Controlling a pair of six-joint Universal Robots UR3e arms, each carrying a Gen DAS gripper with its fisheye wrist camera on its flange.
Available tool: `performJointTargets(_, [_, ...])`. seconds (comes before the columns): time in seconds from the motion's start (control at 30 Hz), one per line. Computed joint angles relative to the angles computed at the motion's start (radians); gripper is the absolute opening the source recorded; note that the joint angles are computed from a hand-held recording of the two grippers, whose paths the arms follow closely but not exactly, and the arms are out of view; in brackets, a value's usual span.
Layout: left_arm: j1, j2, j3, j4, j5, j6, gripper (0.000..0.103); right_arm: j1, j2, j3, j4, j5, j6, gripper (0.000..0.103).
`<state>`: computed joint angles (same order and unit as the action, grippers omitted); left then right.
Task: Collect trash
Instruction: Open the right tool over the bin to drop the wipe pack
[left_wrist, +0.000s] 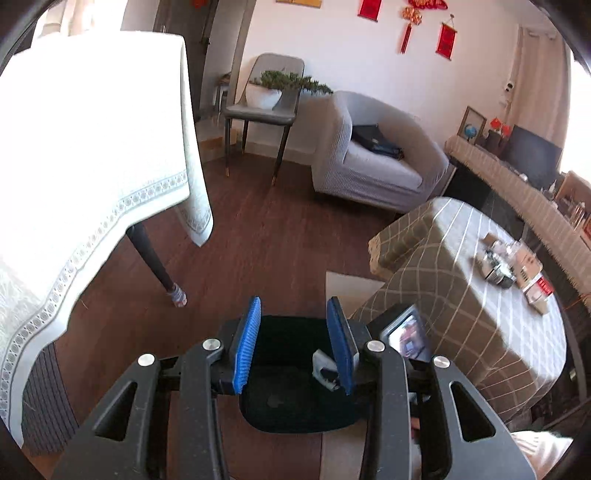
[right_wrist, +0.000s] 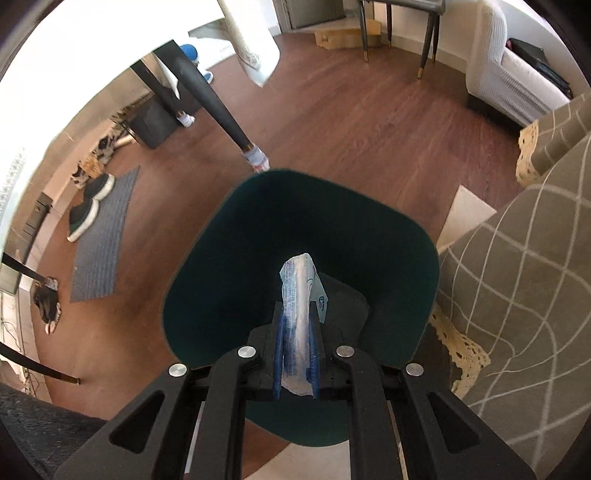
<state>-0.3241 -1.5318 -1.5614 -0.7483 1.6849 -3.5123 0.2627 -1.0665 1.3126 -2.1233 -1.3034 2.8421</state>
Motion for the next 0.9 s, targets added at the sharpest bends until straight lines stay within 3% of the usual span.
performJointTargets(0.13, [-0.034,0.001,0.056,-0.013,0.052,0.003,0.039,0.004,0.026,0.016,-0.029,-0.019,0.000,0.012])
performJointTargets(0.2, [-0.056,0.002,0.080,-0.020,0.078,-0.001,0.039,0.004,0.035,0.014,-0.032,-0.023,-0.003,0.018])
performJointTargets(0.27, [-0.066,0.003,0.095,-0.025,0.088,-0.006,0.039,0.009,0.028,0.021,-0.041,-0.027,-0.005,0.043])
performJointTargets(0.33, [-0.078,0.001,0.109,-0.029,0.099,-0.007,0.039,0.012,0.014,0.030,-0.048,-0.018,-0.010,0.049])
performJointTargets(0.73, [-0.150,-0.052,0.224,-0.067,0.199,-0.009,0.042,-0.033,-0.157,-0.097,0.068,0.135,-0.063,0.049])
performJointTargets(0.9, [-0.169,-0.083,0.262,-0.075,0.213,-0.017,0.050,-0.097,-0.235,-0.162,0.110,0.197,-0.075,0.049])
